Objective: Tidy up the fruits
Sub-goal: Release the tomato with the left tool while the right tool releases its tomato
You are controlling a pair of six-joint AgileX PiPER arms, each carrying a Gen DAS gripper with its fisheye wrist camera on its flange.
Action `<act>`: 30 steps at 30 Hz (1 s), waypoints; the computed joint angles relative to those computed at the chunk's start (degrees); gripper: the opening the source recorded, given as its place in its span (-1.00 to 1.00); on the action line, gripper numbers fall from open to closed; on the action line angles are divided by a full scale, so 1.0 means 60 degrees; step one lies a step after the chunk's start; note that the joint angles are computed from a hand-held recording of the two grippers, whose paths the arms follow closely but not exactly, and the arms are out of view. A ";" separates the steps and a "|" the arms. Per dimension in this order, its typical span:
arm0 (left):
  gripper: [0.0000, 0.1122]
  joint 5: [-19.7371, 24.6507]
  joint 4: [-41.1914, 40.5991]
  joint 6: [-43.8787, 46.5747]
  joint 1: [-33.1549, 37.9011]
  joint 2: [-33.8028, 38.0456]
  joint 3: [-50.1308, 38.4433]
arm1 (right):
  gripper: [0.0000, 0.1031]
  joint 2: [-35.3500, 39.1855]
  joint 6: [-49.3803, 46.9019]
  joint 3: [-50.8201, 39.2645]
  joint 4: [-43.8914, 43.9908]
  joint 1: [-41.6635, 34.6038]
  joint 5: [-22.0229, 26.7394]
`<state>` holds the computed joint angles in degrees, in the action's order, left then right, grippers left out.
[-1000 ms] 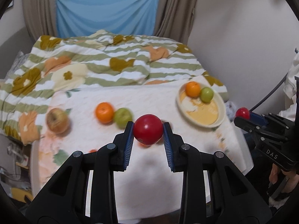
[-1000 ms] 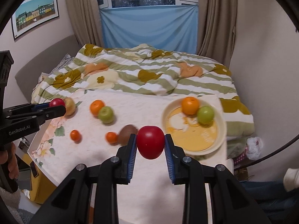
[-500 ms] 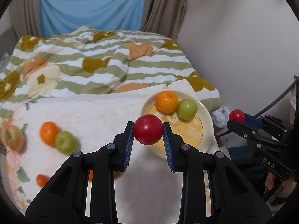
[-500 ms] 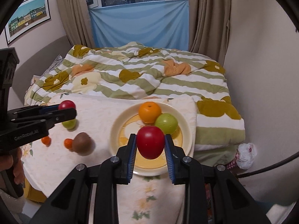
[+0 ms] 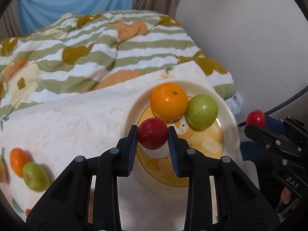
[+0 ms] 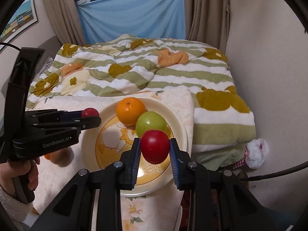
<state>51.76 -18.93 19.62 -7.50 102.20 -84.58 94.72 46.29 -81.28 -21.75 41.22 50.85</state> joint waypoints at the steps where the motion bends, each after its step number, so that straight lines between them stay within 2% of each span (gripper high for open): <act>1: -0.33 0.0018 0.0017 0.0042 -0.0014 0.0120 -0.0081 | -0.47 0.0046 0.0021 0.0002 0.0030 -0.0044 -0.0024; 6: -0.31 0.0176 0.0040 0.0217 -0.0051 0.0580 -0.0472 | -0.47 0.0189 0.0216 0.0005 0.0178 -0.0235 -0.0079; 7: -0.21 0.0252 0.0099 0.0191 -0.0068 0.0645 -0.0550 | -0.47 0.0172 0.0281 0.0029 0.0177 -0.0248 -0.0076; 8: 0.09 0.0257 0.0194 0.0130 -0.0092 0.0657 -0.0575 | -0.47 0.0155 0.0348 0.0039 0.0154 -0.0242 -0.0047; 9: 0.30 0.0232 0.0236 0.0118 -0.0095 0.0630 -0.0564 | -0.47 0.0157 0.0408 0.0016 0.0133 -0.0219 -0.0002; 10: 0.68 0.0153 0.0272 0.0098 -0.0100 0.0571 -0.0520 | -0.47 0.0170 0.0410 -0.0023 0.0145 -0.0238 0.0032; 11: 0.84 -0.0030 0.0295 0.0083 -0.0097 0.0399 -0.0371 | -0.47 0.0118 0.0471 -0.0011 0.0112 -0.0227 0.0092; 21: 0.84 0.0282 0.0581 -0.0192 0.0220 -0.0611 -0.0022 | -0.47 -0.0312 0.0467 0.0232 0.0047 -0.0224 0.0303; 30: 0.84 0.0226 0.1739 -0.1118 0.0521 -0.1855 0.1030 | -0.47 -0.0348 -0.0631 0.0455 0.0750 -0.0362 -0.0270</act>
